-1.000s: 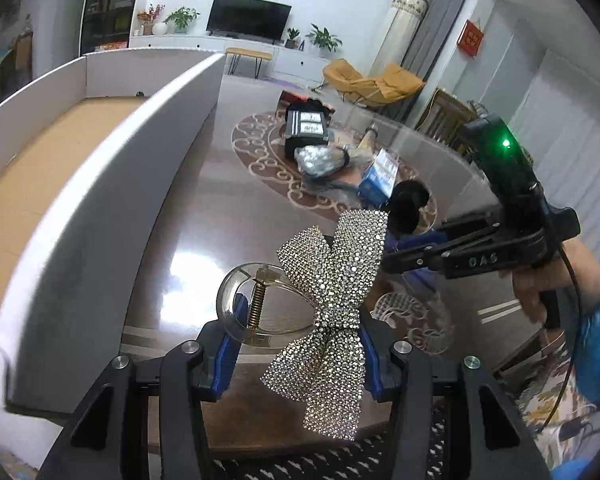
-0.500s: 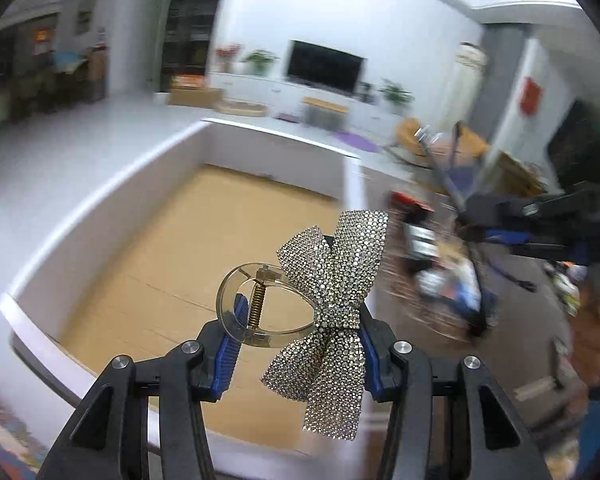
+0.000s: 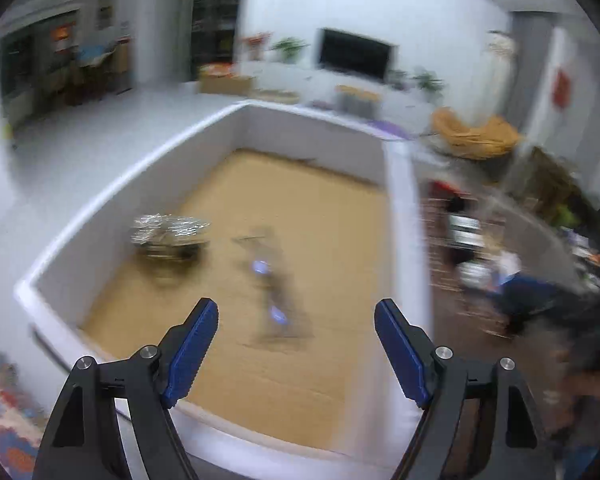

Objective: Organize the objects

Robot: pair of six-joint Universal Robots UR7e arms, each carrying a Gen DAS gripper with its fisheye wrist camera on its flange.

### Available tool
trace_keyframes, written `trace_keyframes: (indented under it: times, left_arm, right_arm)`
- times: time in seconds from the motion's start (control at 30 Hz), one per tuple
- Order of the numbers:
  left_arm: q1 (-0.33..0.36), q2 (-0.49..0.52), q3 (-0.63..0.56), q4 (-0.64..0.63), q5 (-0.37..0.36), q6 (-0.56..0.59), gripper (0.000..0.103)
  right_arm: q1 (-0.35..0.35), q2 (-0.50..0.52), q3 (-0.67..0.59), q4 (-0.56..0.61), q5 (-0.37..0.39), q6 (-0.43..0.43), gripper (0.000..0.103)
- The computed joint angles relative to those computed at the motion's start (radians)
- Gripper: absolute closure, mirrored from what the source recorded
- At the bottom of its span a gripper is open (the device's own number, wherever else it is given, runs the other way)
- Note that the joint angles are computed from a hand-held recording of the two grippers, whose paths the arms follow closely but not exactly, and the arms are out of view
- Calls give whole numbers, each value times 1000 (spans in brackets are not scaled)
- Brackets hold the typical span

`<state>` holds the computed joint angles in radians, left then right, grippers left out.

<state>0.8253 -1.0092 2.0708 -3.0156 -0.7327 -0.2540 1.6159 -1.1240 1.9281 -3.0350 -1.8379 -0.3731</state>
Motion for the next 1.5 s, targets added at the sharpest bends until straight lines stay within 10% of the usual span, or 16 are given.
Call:
trace_keyframes:
  times: [0.27,0.73,1.5]
  left_arm:
    - [-102,185,-55,-31,-280,37,9]
    - [3,551,-395,54,-154,132,9]
    - [15,621,-506,107,-127,239,0]
  right_arm:
    - [-214,-168,324,-378,-242,-154,8]
    - [-337,-138,217,-355,-186,-313,0]
    - [-330,-68,113,-333,-194,-308,0]
